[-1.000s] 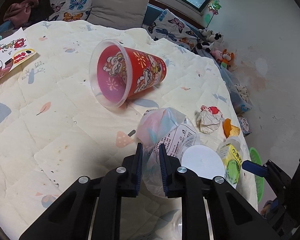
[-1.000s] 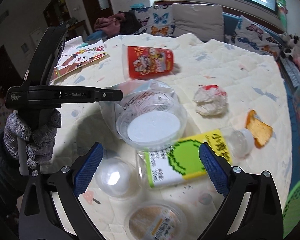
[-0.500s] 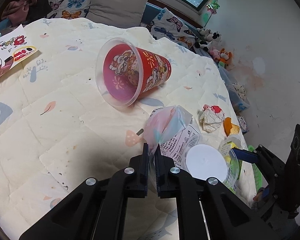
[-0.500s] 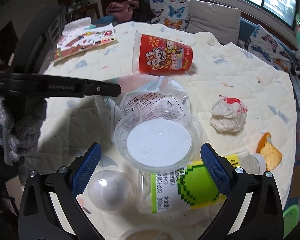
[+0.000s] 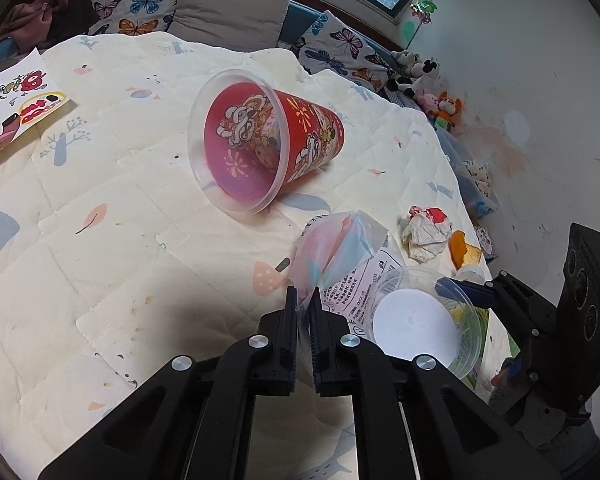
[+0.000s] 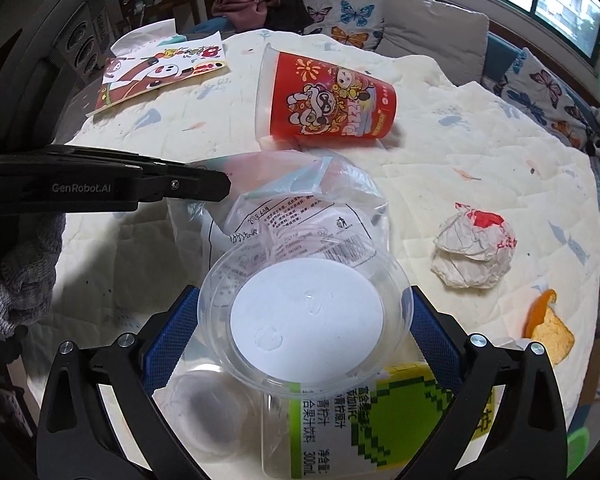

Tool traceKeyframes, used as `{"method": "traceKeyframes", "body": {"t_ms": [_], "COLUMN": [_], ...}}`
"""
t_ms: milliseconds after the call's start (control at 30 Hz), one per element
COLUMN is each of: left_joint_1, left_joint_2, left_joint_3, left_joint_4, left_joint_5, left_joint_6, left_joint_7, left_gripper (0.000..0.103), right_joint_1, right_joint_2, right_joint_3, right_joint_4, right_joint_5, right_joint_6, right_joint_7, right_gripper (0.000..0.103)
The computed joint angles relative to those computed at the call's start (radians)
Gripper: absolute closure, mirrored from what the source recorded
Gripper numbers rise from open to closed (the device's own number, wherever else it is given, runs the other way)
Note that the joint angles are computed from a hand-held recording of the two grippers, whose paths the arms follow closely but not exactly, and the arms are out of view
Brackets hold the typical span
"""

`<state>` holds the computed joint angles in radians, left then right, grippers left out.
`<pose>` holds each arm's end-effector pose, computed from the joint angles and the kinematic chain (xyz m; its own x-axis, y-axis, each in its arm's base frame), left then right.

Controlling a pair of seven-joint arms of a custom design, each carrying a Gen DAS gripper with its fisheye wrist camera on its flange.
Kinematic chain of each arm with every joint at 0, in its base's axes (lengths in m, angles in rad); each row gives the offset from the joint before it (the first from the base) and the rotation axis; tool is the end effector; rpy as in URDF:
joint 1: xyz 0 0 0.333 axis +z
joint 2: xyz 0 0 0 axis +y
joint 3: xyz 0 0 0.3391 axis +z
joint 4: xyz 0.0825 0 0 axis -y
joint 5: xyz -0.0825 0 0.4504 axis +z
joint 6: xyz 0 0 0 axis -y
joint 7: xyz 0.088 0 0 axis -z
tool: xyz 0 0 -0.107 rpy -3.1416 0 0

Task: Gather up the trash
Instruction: 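Grasp the clear plastic bag with the left tool while the right tool reaches the clear lid, then carry the clear lid into the green basket and open the right tool while the left tool carries the bag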

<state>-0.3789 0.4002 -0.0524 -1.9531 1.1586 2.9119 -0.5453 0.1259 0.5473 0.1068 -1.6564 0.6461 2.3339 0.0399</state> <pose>0.6053 -0.3384 0.2854 0.4182 -0.7903 0.4479 -0.6341 -0.6070 -0.4789 0.7415 0.1763 0.2903 0.9695 -0.2438 -0.0244 -0.2194 -0.8195 -0.5293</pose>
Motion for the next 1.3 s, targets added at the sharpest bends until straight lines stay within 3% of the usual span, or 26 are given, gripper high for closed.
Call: {"method": "traceKeyframes", "body": {"t_ms": [133,300,500,833,1067,1300], "left_joint_1": [0.002,0.004,-0.009,-0.018,-0.053,-0.079], "left_joint_2": [0.002,0.011,0.028,0.056,0.060,0.031], "left_joint_3": [0.001,-0.006,0.017,0.008,0.019,-0.012], "left_joint_4": [0.002,0.011,0.025,0.071,0.101,0.125], "left_joint_5": [-0.005,-0.040,-0.013,-0.070,-0.070,-0.055], "left_joint_6": [0.010,0.002,0.040,0.020,-0.011,-0.124], "left_joint_7": [0.000,0.030,-0.032,0.049,0.082,0.131], "left_gripper": [0.097,0.073,0.064,0.064,0.090,0.096], "right_joint_1": [-0.007,-0.024,-0.046,-0.101,-0.145,-0.188], "right_joint_2": [-0.006,-0.024,-0.043,-0.093,-0.119,-0.133], "right_joint_3": [0.003,0.006,0.001,-0.011,-0.032,-0.054], "right_joint_4": [-0.010,-0.022,-0.026,-0.054,-0.078,-0.090], "right_joint_5": [0.019,0.052,0.086,0.190,0.259,0.306], "right_joint_6": [0.006,0.009,-0.014,-0.057,-0.079,-0.097], "right_joint_7": [-0.001,-0.018,-0.029,-0.062,-0.068,-0.059], "right_gripper": [0.010,0.010,0.010,0.010,0.010,0.010]}}
